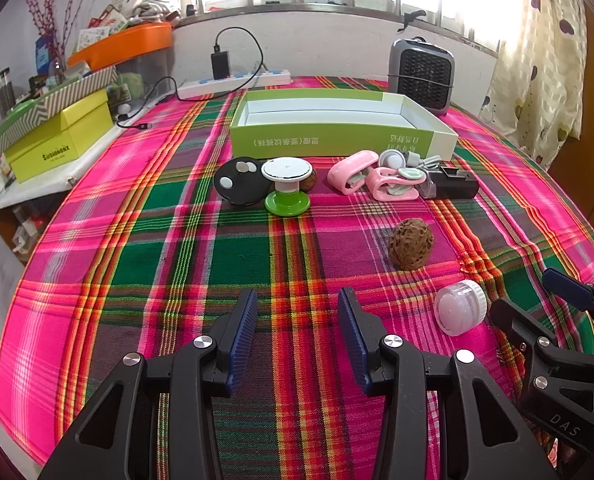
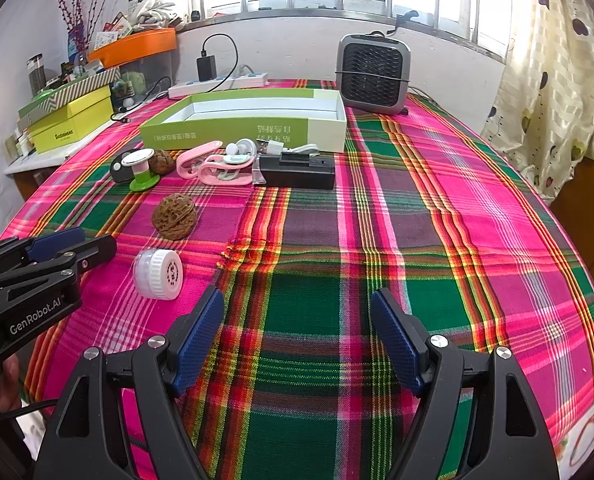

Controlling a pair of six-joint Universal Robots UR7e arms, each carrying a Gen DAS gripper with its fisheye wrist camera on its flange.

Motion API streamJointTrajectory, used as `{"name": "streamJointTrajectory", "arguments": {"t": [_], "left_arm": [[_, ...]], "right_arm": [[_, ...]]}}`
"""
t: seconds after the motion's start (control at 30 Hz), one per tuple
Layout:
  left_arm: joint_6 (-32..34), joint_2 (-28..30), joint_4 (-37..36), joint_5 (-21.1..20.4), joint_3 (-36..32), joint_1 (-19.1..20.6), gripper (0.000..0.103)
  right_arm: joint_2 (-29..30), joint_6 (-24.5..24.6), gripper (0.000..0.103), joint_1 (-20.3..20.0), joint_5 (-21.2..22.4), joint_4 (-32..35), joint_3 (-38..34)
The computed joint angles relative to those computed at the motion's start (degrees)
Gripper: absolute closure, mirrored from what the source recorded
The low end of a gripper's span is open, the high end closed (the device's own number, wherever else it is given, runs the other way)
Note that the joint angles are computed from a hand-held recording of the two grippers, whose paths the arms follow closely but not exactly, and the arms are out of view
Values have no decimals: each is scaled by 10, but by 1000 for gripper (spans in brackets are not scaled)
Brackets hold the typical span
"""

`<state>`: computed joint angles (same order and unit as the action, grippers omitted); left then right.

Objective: Organize objects
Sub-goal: 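Grasp the white round jar with the right gripper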

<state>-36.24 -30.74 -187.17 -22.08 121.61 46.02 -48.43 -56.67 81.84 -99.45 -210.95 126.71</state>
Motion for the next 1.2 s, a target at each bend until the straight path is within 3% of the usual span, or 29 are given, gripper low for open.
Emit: {"name": "streamJointTrajectory", "arguments": {"t": [0.4,0.77,0.9,1.13,1.2], "left_arm": [[-13,5,8,-4,1,-6,63],[1,-8,-13,-22,21,-5,63],[1,-10,-17,-25,24,-5,63],[11,-15,-30,-35,29,-2,63],[13,-15,-29,-35,29,-1,63]], "right_arm": [[-15,3,27,-1,-2,35,0],[-52,-19,27,-5,52,139,20],[-43,-31,27,6,47,138,16],[-20,-29,35,24,30,152,-8],[-17,-30,44,26,29,153,-11]]}}
